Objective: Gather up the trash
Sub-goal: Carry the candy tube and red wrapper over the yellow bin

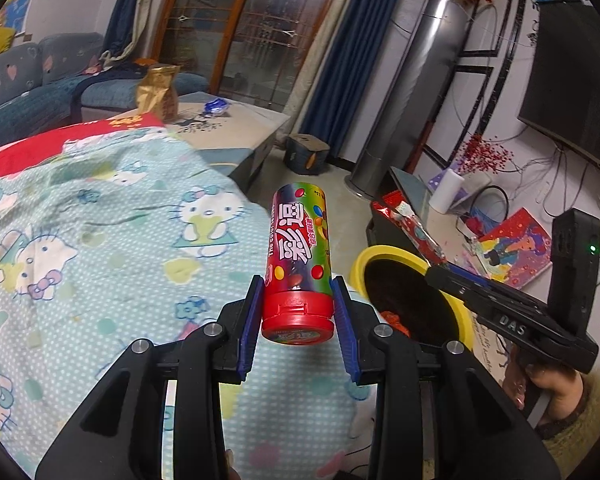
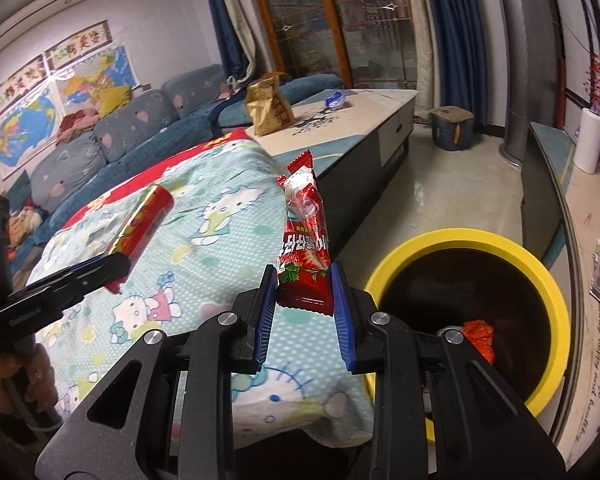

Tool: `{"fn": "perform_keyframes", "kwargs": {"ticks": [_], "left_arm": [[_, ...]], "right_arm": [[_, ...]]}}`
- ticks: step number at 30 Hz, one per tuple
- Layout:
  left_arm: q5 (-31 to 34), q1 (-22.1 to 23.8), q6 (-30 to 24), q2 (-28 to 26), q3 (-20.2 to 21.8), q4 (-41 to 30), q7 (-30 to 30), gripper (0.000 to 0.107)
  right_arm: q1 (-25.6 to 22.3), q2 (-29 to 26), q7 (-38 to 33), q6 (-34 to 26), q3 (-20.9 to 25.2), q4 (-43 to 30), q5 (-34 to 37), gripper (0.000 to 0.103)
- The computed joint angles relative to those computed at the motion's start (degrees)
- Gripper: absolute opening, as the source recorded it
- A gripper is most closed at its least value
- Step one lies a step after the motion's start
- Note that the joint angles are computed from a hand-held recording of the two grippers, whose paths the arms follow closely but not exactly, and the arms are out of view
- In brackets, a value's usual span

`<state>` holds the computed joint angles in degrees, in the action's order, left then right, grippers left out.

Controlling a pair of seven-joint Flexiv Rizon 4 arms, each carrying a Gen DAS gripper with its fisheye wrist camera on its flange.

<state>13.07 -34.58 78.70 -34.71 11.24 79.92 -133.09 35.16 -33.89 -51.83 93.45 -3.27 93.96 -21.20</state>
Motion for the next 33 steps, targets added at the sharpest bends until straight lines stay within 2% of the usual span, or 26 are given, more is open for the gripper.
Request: {"fn": "perform_keyframes", "kwargs": {"ticks": [10,20,33], "left_arm": [[-0.8,-0.1,-1.8,-2.6,-2.7,-5.0,4.7,0.033],[-2.6,-0.4,-3.9,-5.8,-5.1,-10.0,10.3,0.033],[-6.1,-0.8,-7.9,-11.4,-8.3,-17.7,18.5,0.033]], "right_arm": [[1.8,1.7,3.0,2.5,-5.4,3.8,2.1,0.021],[2.6,3.1,5.0,3.9,-8.8,7.2,4.8,0.021],[4.1,3.2,8.1,3.5,-14.1,9.5,7.1,0.021]]}}
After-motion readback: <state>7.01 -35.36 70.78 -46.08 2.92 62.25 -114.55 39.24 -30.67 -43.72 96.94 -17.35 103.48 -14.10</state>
